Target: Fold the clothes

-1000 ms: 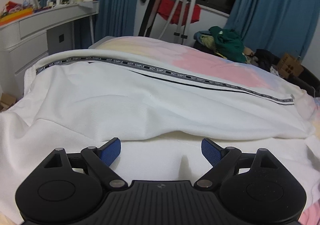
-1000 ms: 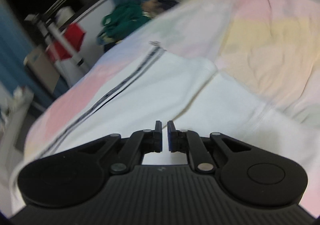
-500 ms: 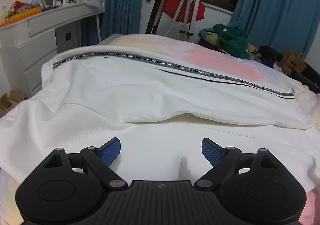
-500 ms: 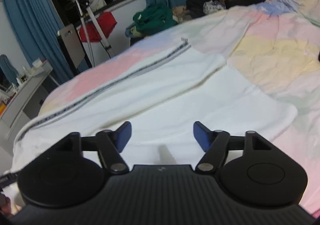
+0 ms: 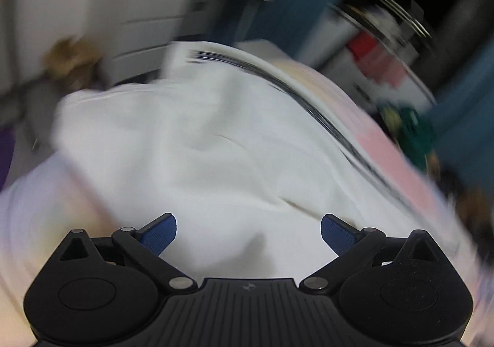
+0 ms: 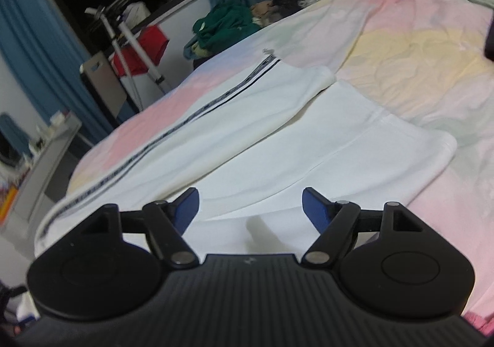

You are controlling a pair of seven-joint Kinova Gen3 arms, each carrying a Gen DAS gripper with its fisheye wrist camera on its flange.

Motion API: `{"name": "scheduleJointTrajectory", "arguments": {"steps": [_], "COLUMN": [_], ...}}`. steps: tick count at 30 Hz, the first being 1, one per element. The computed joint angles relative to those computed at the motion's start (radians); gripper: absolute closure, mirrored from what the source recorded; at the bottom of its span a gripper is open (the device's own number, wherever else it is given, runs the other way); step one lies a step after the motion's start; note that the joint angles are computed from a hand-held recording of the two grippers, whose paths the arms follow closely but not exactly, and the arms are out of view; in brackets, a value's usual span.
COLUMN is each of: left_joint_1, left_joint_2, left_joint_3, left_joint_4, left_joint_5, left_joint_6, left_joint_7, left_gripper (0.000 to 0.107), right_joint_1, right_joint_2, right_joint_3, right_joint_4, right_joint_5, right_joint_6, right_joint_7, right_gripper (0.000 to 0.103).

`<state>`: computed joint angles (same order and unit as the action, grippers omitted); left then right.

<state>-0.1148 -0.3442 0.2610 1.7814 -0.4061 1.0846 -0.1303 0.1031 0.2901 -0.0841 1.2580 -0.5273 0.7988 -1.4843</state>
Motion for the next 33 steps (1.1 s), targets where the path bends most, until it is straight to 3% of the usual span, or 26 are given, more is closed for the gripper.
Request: {"name": "scheduleJointTrajectory", "arguments": {"steps": [3, 6, 10, 12, 15, 19, 23, 26, 28, 30, 33], "left_joint_1": [-0.037, -0.049, -0.084, -0.118, -0.164, -0.058, -0.147, -0.176, -0.203, -0.228, -0.241], "left_joint_2": [-0.024, -0.033, -0.016, -0.007, -0.026, -0.068, -0.103, -0.123, -0.141, -0.161, -0.184], "left_joint_3": [-0.017, -0.066, -0.096, -0.120, -0.158, -0.284, -0.249, -0.233, -0.214, -0.209, -0.240], "left_joint_4": [-0.005, 0.001, -0.001, 0.001, 0.042, 0.121, 0.187, 0.209, 0.225, 0.249, 0.284], "left_joint_5": [0.028, 0.086, 0.109, 0.142, 0.171, 0.141, 0.235, 0.285, 0.300, 0.323, 0.364], "left_joint_6": [0.079, 0.095, 0.132, 0.127, 0.037, -0.126, -0.237, -0.268, -0.285, -0.307, -0.337], "left_joint_7": [0.066, 0.088, 0.129, 0.098, 0.045, 0.088, 0.023, 0.008, 0.029, 0.059, 0.067], "left_gripper": [0.007, 0.007, 0.008, 0.009, 0.011, 0.028, 0.031, 0.037, 0.038, 0.041, 0.051], "right_joint_1": [0.028, 0.062, -0.029, -0.028, 0.010, 0.144, 0.208, 0.201, 0.172, 0.139, 0.171], "right_joint_2": [-0.003, -0.012, -0.037, -0.028, 0.001, 0.050, 0.119, 0.145, 0.157, 0.171, 0.195], "right_joint_3": [-0.026, -0.034, 0.130, 0.162, 0.157, 0.055, 0.020, 0.012, 0.027, 0.048, 0.016], "right_joint_4": [0.016, 0.044, 0.104, 0.111, 0.095, 0.073, 0.037, 0.002, -0.027, -0.059, -0.072], "right_joint_5": [0.032, 0.022, 0.037, 0.016, 0.003, -0.069, -0.173, -0.161, -0.119, -0.063, -0.079], "right_joint_6": [-0.042, -0.094, -0.174, -0.167, -0.110, -0.047, 0.014, 0.014, 0.010, 0.012, -0.003], "right_joint_7": [-0.076, -0.167, -0.329, -0.411, -0.521, -0.578, -0.572, -0.561, -0.584, -0.624, -0.632], "right_gripper": [0.028, 0.028, 0.025, 0.025, 0.025, 0.026, 0.027, 0.039, 0.059, 0.067, 0.095]}}
